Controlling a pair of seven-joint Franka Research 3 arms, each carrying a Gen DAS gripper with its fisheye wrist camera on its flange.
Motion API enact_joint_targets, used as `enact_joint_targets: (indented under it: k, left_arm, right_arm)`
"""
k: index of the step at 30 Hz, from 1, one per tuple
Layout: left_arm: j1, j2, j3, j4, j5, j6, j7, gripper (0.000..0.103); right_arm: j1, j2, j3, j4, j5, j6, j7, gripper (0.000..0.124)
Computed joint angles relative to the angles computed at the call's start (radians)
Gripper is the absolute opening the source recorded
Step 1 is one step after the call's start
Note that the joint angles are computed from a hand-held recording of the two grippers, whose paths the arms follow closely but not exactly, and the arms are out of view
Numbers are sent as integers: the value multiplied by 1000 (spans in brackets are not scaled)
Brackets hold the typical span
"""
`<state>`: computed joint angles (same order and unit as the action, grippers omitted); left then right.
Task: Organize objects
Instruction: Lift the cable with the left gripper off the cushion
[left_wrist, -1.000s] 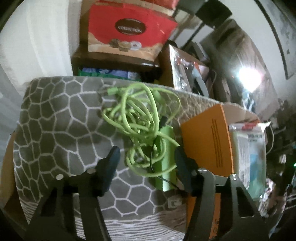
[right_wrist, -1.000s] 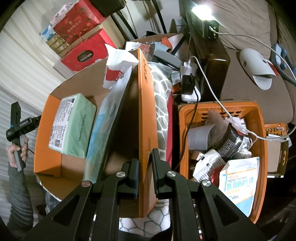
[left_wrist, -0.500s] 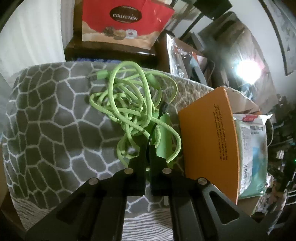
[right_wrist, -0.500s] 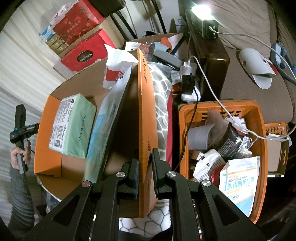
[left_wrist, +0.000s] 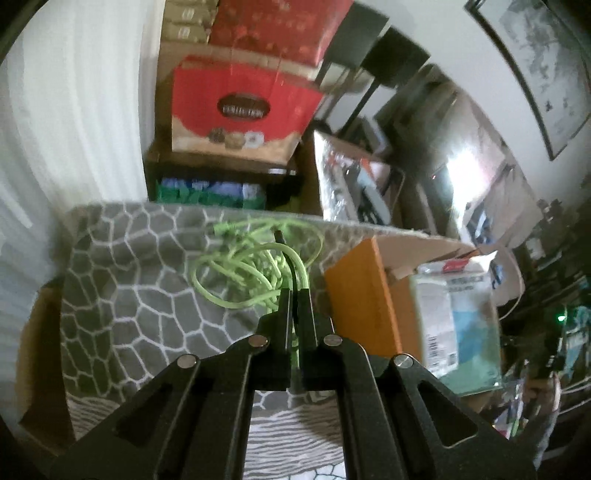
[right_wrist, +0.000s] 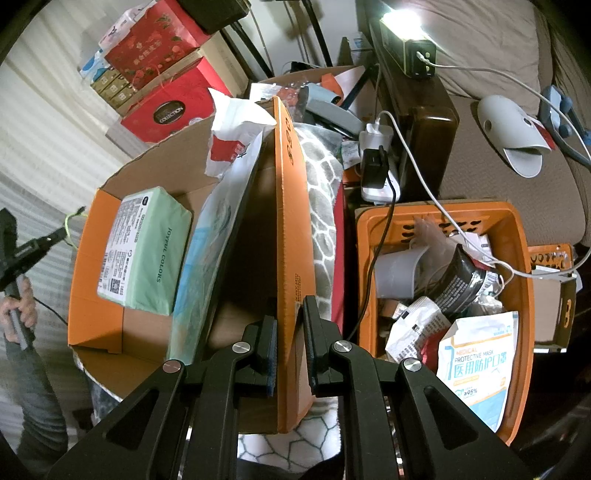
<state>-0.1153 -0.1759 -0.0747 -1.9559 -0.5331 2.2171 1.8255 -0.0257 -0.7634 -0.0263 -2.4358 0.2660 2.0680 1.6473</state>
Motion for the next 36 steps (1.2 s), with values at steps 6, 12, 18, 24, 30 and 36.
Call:
enact_joint_targets:
  k: [6,12,18,24,30,36]
  left_arm:
    - [5,-28,12,26,-10,9,9,2]
    - [-2,-52,32,46,-56,1,31,2]
    - [-3,-72,23,74,-11,34,13,2]
    - [12,-18,-9,72,202,9,-84,2]
    - [32,26,-11,11,267,-5,-112,2]
    - [67,67,-18,-32,406,-15,-198,3]
  right_arm:
    - [0,0,-2,-1,1,0,1,11]
    - [0,0,-1,0,1,-1,2,11]
    - [0,0,-1,-1,1,1,3,11]
    - [0,0,-1,-1,0,1,2,11]
    - [0,-1,-1,-2,1,2,3,11]
    - [0,0,0,-1,1,2,6,11]
